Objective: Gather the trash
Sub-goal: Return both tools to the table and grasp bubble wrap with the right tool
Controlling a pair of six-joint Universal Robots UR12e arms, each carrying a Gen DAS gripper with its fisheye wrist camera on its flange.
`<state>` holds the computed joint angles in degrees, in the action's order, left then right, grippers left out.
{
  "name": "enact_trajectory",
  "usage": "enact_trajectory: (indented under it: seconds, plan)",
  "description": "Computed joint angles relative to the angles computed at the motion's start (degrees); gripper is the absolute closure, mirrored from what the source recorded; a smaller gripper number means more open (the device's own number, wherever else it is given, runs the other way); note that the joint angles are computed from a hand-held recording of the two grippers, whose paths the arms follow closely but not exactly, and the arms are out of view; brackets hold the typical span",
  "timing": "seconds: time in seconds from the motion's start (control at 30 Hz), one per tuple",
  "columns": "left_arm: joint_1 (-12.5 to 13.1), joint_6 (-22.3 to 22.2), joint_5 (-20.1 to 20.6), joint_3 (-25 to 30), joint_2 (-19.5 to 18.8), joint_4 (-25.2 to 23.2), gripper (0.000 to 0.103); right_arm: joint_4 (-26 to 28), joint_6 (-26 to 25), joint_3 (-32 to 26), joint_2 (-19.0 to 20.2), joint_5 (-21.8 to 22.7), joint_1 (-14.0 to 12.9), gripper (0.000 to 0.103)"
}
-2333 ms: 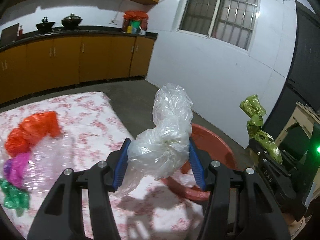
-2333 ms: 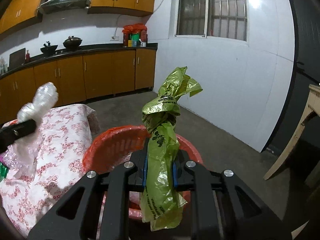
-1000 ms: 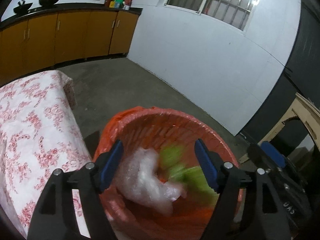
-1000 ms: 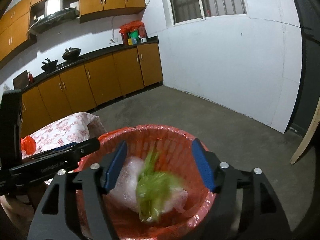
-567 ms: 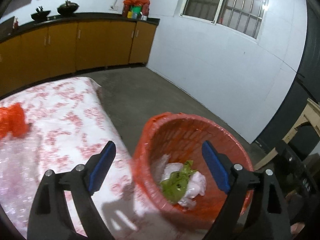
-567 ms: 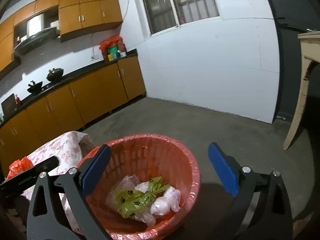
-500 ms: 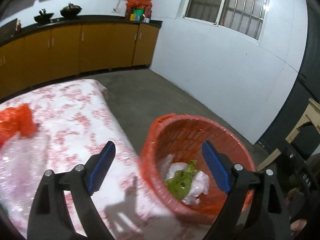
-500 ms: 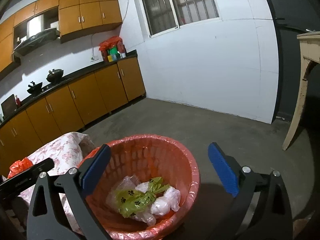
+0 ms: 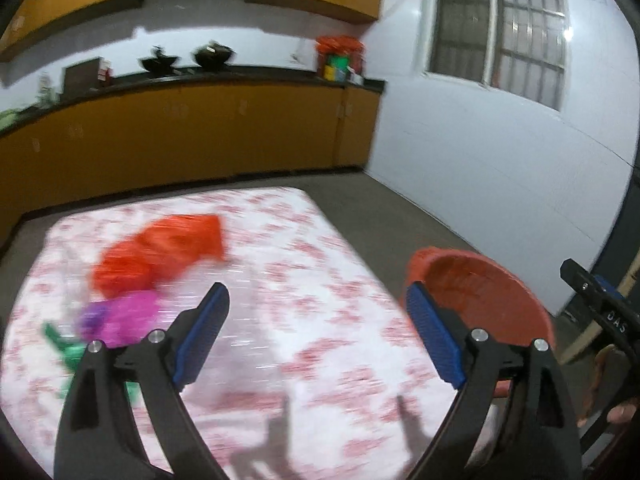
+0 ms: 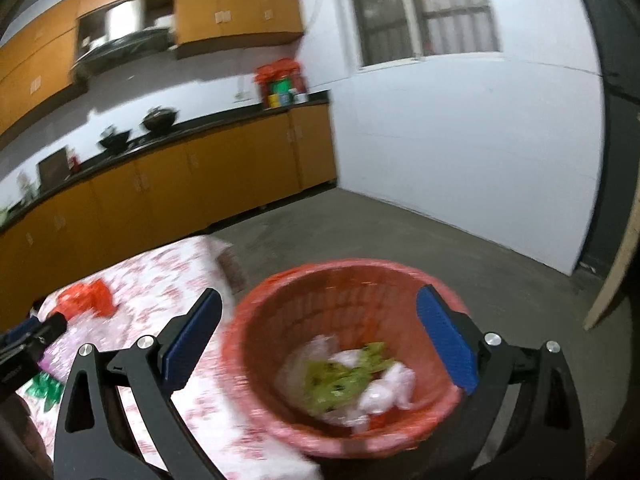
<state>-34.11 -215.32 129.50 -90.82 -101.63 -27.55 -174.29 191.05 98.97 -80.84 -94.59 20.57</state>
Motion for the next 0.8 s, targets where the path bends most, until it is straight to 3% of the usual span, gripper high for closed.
enact_trajectory:
  seconds: [0.1, 0.23, 0.33, 0.5, 0.63, 0.8]
  plan:
    - [-0.45, -3.26, 5.9, -2.67, 2.62, -2.86, 0.015, 1.0, -3.05, -1.8, 1.13, 2.12, 2.1, 0.006]
    - [-0.42, -14.0, 12.44, -7.21, 7.59, -12.21, 0.015, 3.5, -6.26, -4.67, 3.05, 6.05, 5.06, 0.006]
    - [0.16, -23.14, 14.22, -9.79, 11.11, -20.93, 0.015, 6.75, -8.63, -7.57, 4.99, 8.59, 7.32, 0.006]
    - [0.84, -33.01, 14.77, -12.97, 15.45, -29.21, 0.015, 12.55, -9.0, -13.4, 8.95, 10.8, 10.4, 0.013]
    - [1.15, -36.0, 14.82, -14.79, 17.45, -30.77, 0.015, 17.82, -9.38, -17.41, 11.9, 10.06, 12.2, 0.021]
    - [1.79, -36.73, 13.92, -16.49, 18.91, -30.05, 0.015, 24.54, -8.21, -19.8, 13.66, 11.46, 12.49, 0.029]
